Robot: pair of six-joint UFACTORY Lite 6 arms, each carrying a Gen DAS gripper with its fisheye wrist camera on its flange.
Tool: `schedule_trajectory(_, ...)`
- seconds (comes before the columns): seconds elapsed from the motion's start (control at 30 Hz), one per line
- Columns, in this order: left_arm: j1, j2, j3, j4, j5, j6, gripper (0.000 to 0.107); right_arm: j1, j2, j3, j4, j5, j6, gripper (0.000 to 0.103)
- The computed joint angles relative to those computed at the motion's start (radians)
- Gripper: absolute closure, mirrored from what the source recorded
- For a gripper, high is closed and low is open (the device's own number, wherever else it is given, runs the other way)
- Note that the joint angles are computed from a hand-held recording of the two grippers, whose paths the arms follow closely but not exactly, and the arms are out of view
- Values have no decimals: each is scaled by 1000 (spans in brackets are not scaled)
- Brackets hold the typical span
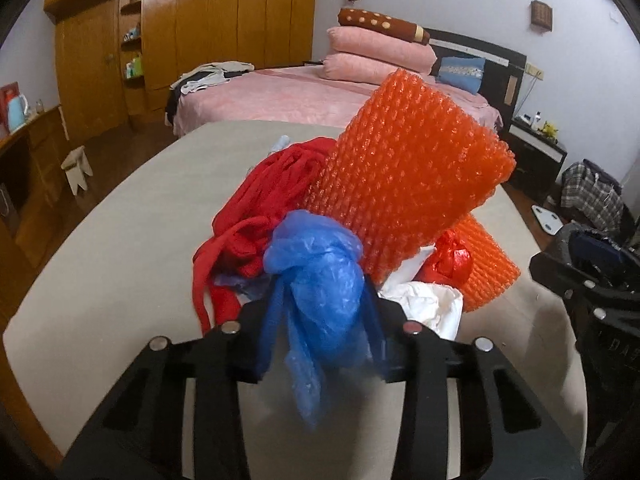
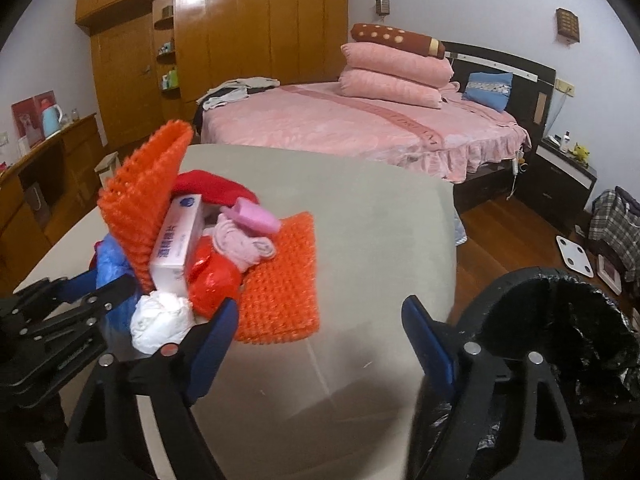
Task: Collect trash
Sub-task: 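Grasp the blue plastic bag with the left tool while the right tool grasps white tissue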
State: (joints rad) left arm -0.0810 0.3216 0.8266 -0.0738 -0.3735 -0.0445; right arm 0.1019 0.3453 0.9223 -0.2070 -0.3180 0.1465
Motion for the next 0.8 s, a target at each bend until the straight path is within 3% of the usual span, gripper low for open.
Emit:
schedule_trajectory(0.1, 15, -30, -37, 45, -31, -31, 82, 17, -16, -12, 23, -10, -20, 21)
schedule_trajectory(0.47, 75, -296, -250, 165, -22, -123, 83, 120, -74, -75, -16, -34, 63, 21)
schedule_trajectory(0.7, 145, -371, -305, 323, -17, -208, 83, 245, 11, -11, 52, -25, 45, 21)
schedule_trajectory(0.8, 172, -384, -326, 386, -36, -262, 83, 262, 74, 56, 62, 19, 41, 28)
